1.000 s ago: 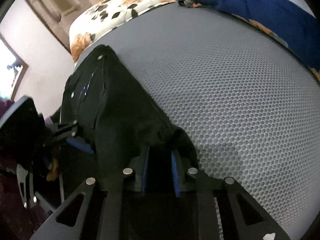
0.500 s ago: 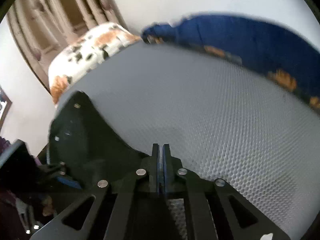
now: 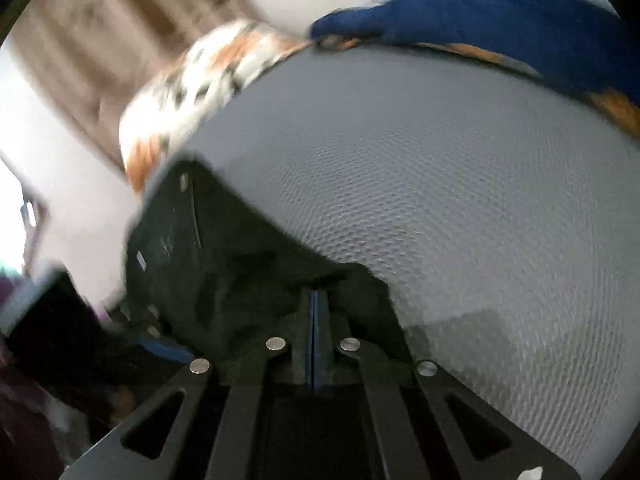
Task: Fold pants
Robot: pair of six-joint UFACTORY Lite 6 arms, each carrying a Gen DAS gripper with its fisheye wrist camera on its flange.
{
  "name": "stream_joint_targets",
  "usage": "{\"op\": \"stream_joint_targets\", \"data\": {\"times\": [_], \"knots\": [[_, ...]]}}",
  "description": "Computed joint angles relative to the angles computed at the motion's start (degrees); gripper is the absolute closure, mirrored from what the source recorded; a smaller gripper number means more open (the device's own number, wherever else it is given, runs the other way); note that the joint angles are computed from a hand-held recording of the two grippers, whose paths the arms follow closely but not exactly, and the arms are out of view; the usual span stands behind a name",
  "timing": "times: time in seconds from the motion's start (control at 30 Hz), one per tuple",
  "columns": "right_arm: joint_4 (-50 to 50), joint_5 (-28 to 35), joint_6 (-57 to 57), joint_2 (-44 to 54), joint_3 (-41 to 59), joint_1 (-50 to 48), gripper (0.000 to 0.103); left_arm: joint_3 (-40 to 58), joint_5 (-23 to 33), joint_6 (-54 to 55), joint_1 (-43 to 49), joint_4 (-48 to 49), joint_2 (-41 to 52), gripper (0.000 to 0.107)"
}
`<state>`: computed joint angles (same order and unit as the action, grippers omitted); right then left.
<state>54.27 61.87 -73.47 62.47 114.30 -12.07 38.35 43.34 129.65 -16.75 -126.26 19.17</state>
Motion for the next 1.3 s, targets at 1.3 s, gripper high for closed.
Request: {"op": "stream_joint_targets", "data": {"times": [1.3], "knots": [[6.23, -7.03, -29.29, -65.23, -95.82, -52.99, 0.067, -9.2, -10.0, 6.39, 14.2, 5.17, -21.13, 0.006]]}}
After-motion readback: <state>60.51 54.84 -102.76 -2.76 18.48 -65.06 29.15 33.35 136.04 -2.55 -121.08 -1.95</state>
